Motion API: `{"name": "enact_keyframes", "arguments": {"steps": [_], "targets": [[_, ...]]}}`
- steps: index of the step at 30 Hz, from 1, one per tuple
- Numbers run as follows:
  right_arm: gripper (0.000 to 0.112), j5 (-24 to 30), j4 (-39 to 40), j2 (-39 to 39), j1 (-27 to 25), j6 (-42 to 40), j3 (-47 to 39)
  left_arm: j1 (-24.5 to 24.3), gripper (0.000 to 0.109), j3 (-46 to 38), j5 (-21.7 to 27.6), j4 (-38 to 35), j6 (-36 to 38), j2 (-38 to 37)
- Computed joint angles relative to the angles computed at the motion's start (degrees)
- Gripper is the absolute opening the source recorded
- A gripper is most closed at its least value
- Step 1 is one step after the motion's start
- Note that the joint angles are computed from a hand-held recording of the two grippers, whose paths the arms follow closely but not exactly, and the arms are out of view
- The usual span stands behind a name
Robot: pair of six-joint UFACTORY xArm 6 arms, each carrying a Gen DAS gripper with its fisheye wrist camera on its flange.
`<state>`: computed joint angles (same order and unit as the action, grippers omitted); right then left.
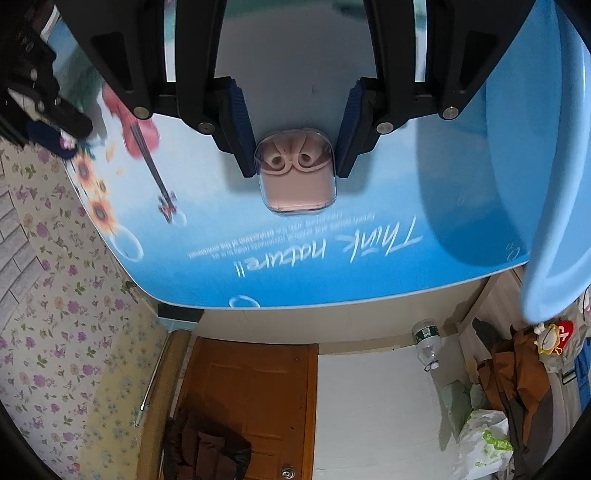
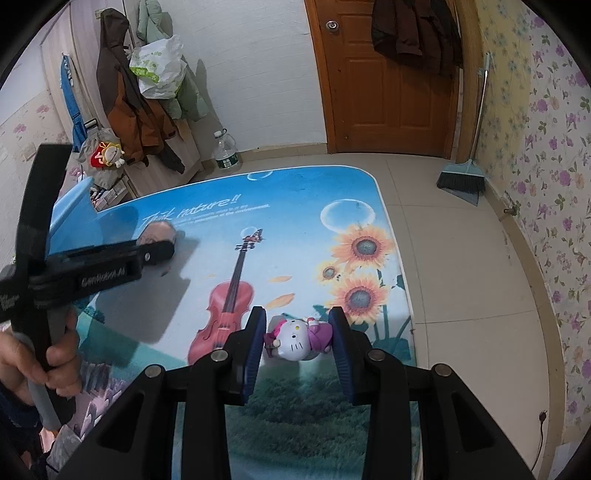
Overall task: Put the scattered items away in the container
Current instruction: 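Lift the pink figurine head with the left gripper while the right gripper holds Hello Kitty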
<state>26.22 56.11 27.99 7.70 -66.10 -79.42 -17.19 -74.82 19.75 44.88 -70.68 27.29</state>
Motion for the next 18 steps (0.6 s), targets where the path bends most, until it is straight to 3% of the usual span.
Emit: {"name": "enact_keyframes", "arguments": {"steps": [18], "targets": [[0.036, -3.34, 7.94, -12.47, 2.85, -8.25, 15.09, -4.26, 0.041, 20.72, 0.69, 18.71, -20.87, -16.12]]}}
